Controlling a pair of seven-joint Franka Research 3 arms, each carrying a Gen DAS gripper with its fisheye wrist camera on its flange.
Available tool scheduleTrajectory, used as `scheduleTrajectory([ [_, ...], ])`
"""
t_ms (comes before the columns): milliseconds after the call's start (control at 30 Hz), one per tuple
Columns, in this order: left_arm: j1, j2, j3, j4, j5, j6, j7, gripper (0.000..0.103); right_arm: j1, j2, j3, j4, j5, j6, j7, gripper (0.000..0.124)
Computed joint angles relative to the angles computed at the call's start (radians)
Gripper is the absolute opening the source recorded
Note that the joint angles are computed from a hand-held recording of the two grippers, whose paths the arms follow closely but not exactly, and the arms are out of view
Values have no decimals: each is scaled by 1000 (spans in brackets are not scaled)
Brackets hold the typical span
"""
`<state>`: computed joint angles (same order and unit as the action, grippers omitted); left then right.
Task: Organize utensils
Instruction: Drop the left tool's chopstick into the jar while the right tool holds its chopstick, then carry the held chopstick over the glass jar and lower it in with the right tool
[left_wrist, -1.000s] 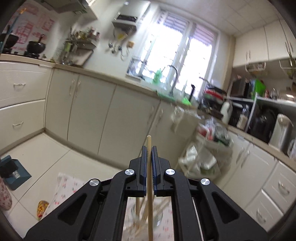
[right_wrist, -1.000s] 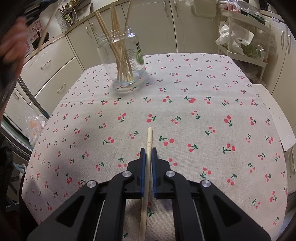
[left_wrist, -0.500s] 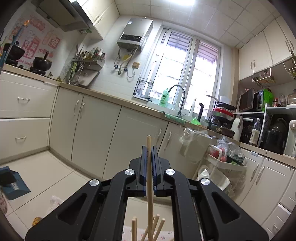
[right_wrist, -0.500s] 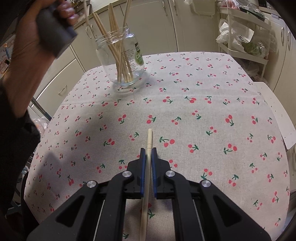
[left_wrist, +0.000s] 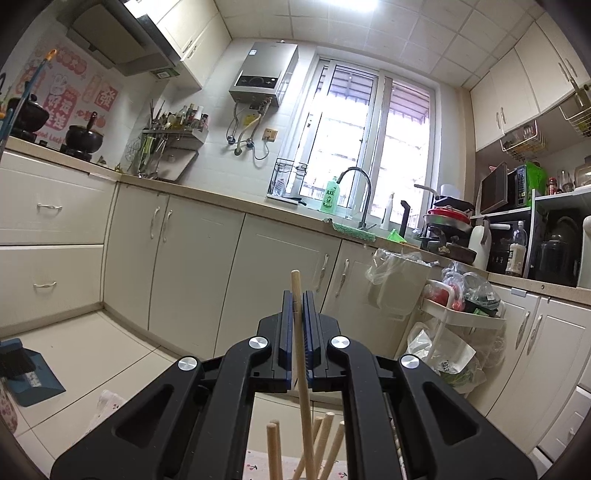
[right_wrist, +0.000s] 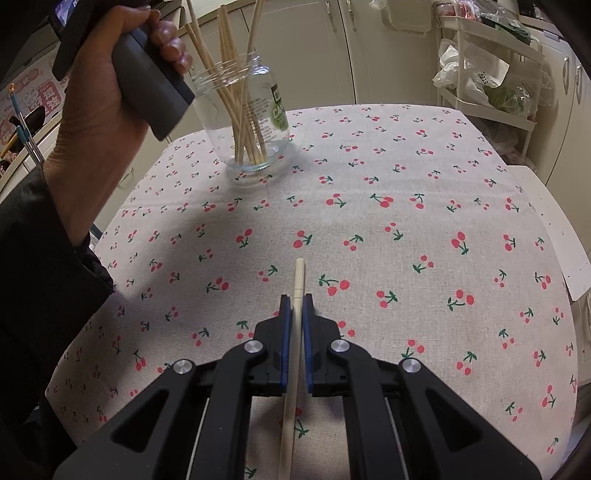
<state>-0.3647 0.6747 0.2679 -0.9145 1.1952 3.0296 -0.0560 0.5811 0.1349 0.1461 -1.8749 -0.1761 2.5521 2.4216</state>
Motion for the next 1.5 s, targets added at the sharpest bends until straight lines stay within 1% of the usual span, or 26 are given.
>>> scheduleTrajectory([
  [167, -14, -6, 26, -10, 44, 3, -55, 5, 0, 0, 0, -1, 1, 2, 1, 7],
  [267, 0, 0, 7, 3, 35, -1, -38, 5, 0, 0, -1, -1, -1, 1, 1, 7],
  [300, -5, 0, 16, 4, 47, 0, -53, 5, 0, 0, 0, -2, 1, 2, 0, 7],
  [367, 3, 6, 3, 12, 40, 0, -35, 5, 0, 0, 0, -2, 1, 2, 1, 7],
  [433, -3, 7, 8, 12, 47, 1, -36, 5, 0, 0, 0, -2, 0, 2, 1, 7],
  [633, -11, -25, 0, -56, 71, 27, -16, 5, 0, 0, 0, -2, -1, 3, -1, 7],
  [733, 0, -48, -36, -99, 48, 30, 75, 5, 0, 0, 0, -3, -3, 6, -1, 7],
  [833, 31, -79, -107, -160, -32, 32, 248, 5, 0, 1, -1, -3, -1, 8, -1, 7],
  [900, 34, -111, -125, -215, -68, 32, 323, 7, -1, 0, -1, -4, 2, 11, -1, 7],
  [933, 32, -124, -126, -237, -80, 32, 345, 12, -1, 0, -1, -6, 4, 13, 0, 7],
  [967, 23, -147, -119, -272, -79, 31, 352, 23, -2, -2, -1, -10, 8, 18, 1, 7],
  [1000, 6, -174, -96, -309, -57, 32, 325, 30, -3, -3, -1, -13, 14, 25, 1, 7],
  [1033, -8, -196, -79, -339, -30, 29, 293, 43, -5, -5, 0, -17, 20, 31, 2, 6],
  [1067, -15, -216, -70, -362, -2, 23, 266, 50, -7, -7, 0, -23, 28, 38, 2, 6],
  [1100, -30, -250, -54, -403, 54, 18, 208, 52, -8, -8, 0, -26, 32, 44, 2, 6],
  [1167, -23, -300, -67, -464, 95, 10, 180, 58, -10, -11, 1, -34, 44, 56, 3, 6],
  [1200, -25, -332, -68, -503, 131, 1, 149, 60, -11, -12, 1, -36, 48, 60, 4, 6],
  [1267, -18, -377, -77, -559, 181, -6, 97, 66, -12, -13, 1, -38, 49, 63, 6, 6],
  [1333, 5, -431, -104, -637, 180, -13, 103, 68, -12, -15, 1, -40, 50, 67, 9, 6],
  [1400, 27, -491, -123, -724, 196, -17, 79, 70, -16, -18, 2, -49, 65, 80, 8, 6],
  [1500, 71, -556, -158, -832, 166, -15, 87, 73, -20, -24, 3, -64, 84, 103, 12, 6],
])
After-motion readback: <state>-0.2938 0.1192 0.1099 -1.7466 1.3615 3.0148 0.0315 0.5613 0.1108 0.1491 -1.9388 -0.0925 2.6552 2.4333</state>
